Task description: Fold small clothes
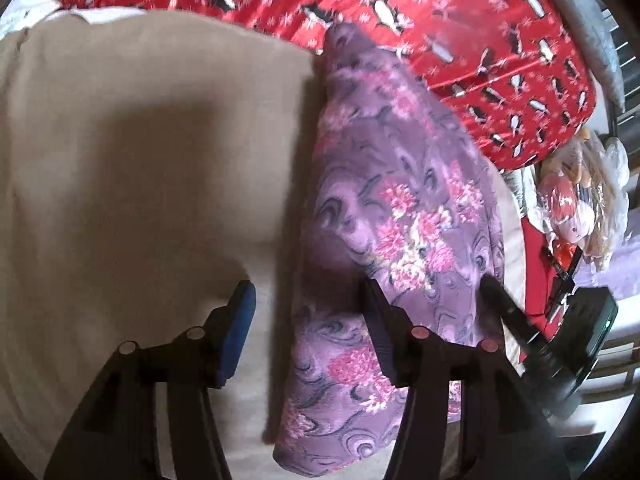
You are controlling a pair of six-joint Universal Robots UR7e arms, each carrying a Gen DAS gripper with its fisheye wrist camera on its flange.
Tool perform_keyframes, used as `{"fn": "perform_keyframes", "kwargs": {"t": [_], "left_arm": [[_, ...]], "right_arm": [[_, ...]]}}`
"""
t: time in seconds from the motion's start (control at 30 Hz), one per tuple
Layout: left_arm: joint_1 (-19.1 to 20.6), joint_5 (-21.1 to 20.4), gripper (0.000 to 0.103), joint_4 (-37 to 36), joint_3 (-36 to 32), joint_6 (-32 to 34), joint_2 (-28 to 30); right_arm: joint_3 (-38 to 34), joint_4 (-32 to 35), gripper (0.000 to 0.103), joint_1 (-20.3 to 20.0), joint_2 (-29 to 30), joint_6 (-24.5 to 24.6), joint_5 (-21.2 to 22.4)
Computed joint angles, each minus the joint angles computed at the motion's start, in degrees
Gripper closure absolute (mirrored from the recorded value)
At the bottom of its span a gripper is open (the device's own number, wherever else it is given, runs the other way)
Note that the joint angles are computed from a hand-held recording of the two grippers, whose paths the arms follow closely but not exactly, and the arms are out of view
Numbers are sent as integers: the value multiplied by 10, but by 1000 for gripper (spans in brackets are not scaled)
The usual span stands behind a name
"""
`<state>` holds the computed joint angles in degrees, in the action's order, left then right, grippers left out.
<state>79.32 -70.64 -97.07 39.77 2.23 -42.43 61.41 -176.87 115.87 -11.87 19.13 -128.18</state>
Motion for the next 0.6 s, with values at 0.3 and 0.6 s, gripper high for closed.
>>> {"fn": "perform_keyframes", "kwargs": {"t": [0.3, 0.6], "left_arm": [[-26, 47, 50, 23, -135, 23, 88], [-10, 36, 32, 61, -241, -3, 156]], "right_arm": [[-131, 121, 83, -32, 29, -2, 56], [-94, 72, 78, -40, 18, -16, -3]]}}
